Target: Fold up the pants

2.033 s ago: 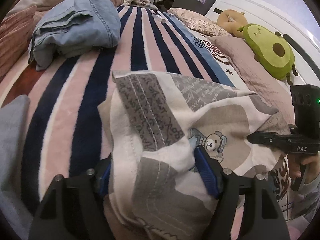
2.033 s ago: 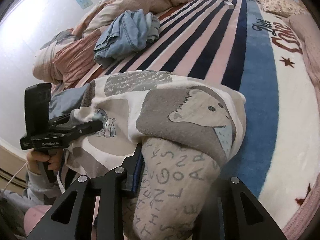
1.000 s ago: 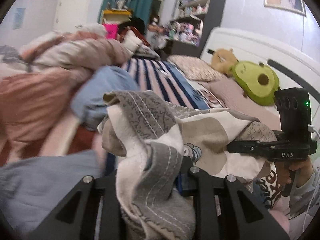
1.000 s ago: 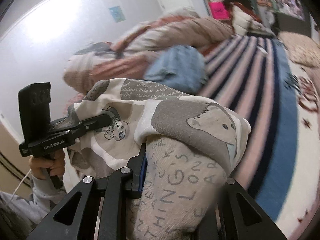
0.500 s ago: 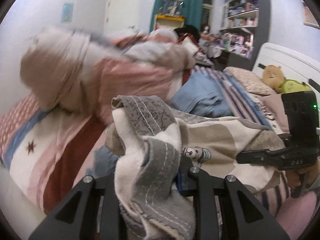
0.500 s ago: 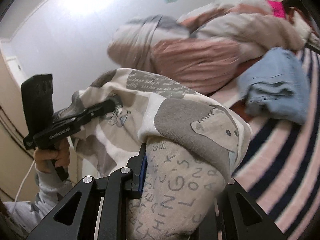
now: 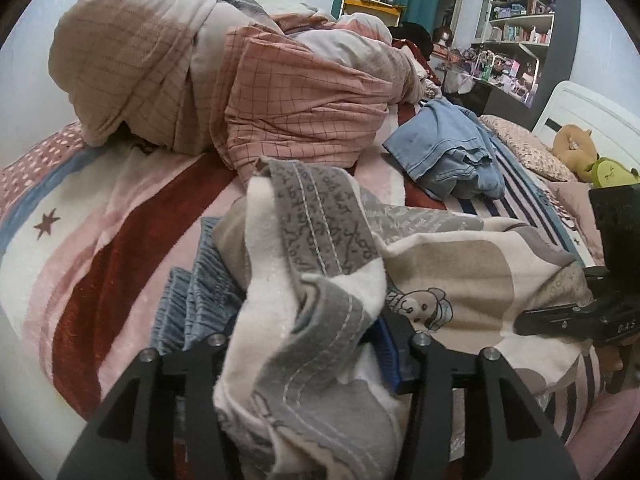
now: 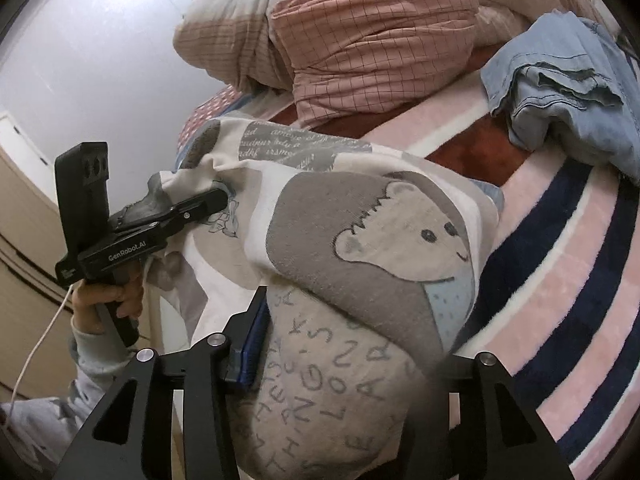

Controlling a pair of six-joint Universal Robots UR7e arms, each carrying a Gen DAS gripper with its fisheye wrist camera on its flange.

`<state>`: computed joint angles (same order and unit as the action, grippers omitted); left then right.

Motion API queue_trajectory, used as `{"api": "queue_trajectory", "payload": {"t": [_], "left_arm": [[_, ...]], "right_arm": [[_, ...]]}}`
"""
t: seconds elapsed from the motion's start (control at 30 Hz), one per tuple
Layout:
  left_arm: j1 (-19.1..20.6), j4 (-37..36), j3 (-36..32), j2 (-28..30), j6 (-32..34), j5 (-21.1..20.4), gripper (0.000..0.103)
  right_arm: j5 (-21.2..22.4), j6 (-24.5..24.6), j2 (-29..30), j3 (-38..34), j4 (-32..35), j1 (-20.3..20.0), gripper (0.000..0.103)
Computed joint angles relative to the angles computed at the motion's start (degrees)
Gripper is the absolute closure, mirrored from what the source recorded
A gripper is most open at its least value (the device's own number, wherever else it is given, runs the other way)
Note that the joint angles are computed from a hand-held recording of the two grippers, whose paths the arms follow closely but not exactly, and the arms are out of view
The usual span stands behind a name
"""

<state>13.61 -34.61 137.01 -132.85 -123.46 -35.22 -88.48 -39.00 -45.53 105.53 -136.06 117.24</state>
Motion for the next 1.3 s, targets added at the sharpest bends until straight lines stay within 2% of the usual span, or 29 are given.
{"api": "queue_trajectory", "payload": {"t": [0.1,0.17,0.2,0.27,0.3,0.37,0.47,0.57,0.67,0.77,0.87,1.07,1.13,1.23,1.3], "left_arm": [[-0.85,2.27,-0.87,2.65,-3.74,-1.74,0.050],[-0.60,4.01,-1.58,5.79,-6.52,-2.62,0.037],[-0.34,5.20,-2.08,7.93,-8.33,-3.32,0.034],[-0.13,6.18,-2.83,10.84,-10.29,-4.22,0.032],[-0.37,6.31,-3.04,11.70,-11.01,-4.69,0.031],[-0.22,6.73,-3.82,14.50,-12.74,-5.24,0.023],[0.10,9.25,-6.15,22.48,-17.64,-7.21,0.016],[-0.89,9.97,-8.15,27.98,-21.19,-7.77,0.013],[-2.37,8.44,-9.79,32.11,-22.75,-5.03,0.005],[-2.64,6.34,-12.39,38.20,-23.21,-0.48,0.004],[-2.43,3.26,-14.73,43.49,-23.16,5.10,0.003],[-0.20,0.33,-21.76,56.76,-24.03,13.19,0.002],[0.09,-1.54,-23.22,60.02,-22.97,15.07,0.002],[0.50,-3.31,-25.63,64.65,-21.94,16.96,0.002],[0.73,-5.05,-26.93,67.11,-20.53,17.82,0.002]], "right_arm": [[-0.54,-0.16,-0.26,-0.04,-0.37,0.71,0.059],[-0.82,-0.34,-0.61,0.18,-0.83,0.84,0.053],[-0.95,-0.48,-1.24,0.87,-1.28,0.75,0.051],[-1.37,-0.77,-2.11,1.46,-1.75,0.52,0.044],[-1.55,-1.09,-2.60,1.80,-2.01,0.34,0.044],[-1.94,-1.74,-3.85,2.68,-2.67,0.14,0.043],[-2.18,-2.57,-6.57,4.41,-4.29,-0.28,0.036],[-1.82,-3.60,-9.65,6.30,-6.36,-1.07,0.032],[-0.96,-4.45,-13.91,8.29,-7.75,-2.75,0.027],[-0.62,-4.97,-17.68,9.60,-8.33,-4.52,0.023],[1.91,-5.37,-22.76,11.16,-10.81,-7.08,0.018],[3.17,-11.80,-32.89,17.26,-18.62,-11.62,0.009],[3.93,-13.77,-36.32,19.20,-20.83,-13.94,0.009],[4.97,-15.93,-40.70,21.42,-24.24,-17.29,0.001],[5.49,-17.06,-42.89,22.60,-27.06,-19.14,0.001]]}}
